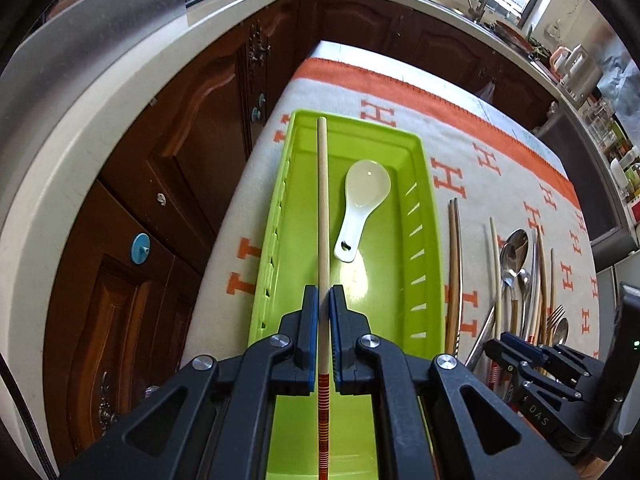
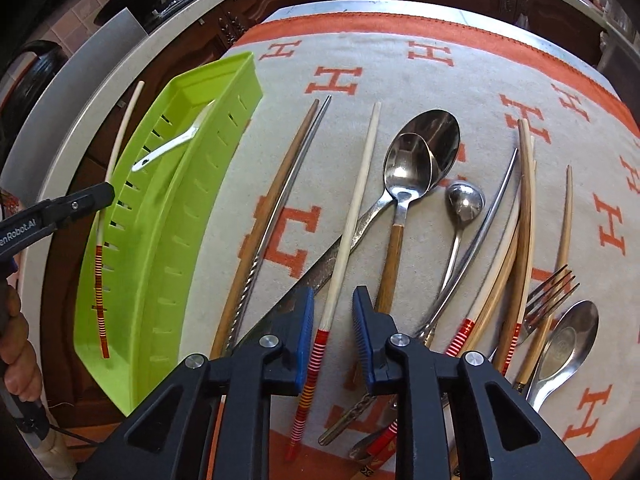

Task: Organize utensils
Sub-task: 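Carry the chopstick over the tray with the left tool while the right tool grasps another red-striped chopstick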

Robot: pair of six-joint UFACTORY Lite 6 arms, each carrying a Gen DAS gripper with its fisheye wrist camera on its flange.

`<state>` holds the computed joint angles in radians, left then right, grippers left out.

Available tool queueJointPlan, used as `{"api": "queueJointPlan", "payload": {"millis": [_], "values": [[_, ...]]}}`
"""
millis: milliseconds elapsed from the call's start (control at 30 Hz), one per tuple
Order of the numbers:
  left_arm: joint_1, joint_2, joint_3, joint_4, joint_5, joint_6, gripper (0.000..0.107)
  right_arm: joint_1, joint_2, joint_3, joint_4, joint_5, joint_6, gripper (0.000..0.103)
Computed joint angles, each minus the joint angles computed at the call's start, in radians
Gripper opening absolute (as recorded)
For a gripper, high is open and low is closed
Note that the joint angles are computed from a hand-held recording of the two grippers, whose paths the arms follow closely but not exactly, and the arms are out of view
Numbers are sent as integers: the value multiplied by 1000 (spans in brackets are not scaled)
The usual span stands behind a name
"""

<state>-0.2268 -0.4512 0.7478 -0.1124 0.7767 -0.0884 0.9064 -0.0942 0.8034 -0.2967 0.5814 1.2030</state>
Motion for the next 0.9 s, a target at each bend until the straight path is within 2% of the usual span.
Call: {"api": "queueJointPlan", "payload": {"millis": [100, 167, 233, 367, 400, 433, 500, 733, 900], "values": [[-6, 23, -15, 13, -24, 3, 6, 6, 18, 17, -22, 17, 17, 19], [5, 20, -20, -2, -24, 22, 19, 16, 33, 34, -44, 35, 33, 16], [22, -3, -25, -18, -20, 41, 40, 24, 44, 47, -51, 54, 39, 9], [61, -40, -16, -66, 11, 103, 44, 28, 49, 47, -69, 57, 71, 8], [68, -54, -14, -67, 22, 103, 53, 28, 43, 42, -68, 53, 76, 7], [66, -76, -14, -41, 33, 76, 66, 23, 36, 34, -63, 46, 77, 6], [61, -141, -20, 15, 45, 28, 74, 16, 11, 15, -61, 38, 93, 6], [157, -282, 0, 30, 122, 54, 79, 17, -105, 5, -36, 88, 113, 6], [247, -335, 10, 55, 153, 83, 82, 41, -131, 146, -17, 152, 81, 6]]}}
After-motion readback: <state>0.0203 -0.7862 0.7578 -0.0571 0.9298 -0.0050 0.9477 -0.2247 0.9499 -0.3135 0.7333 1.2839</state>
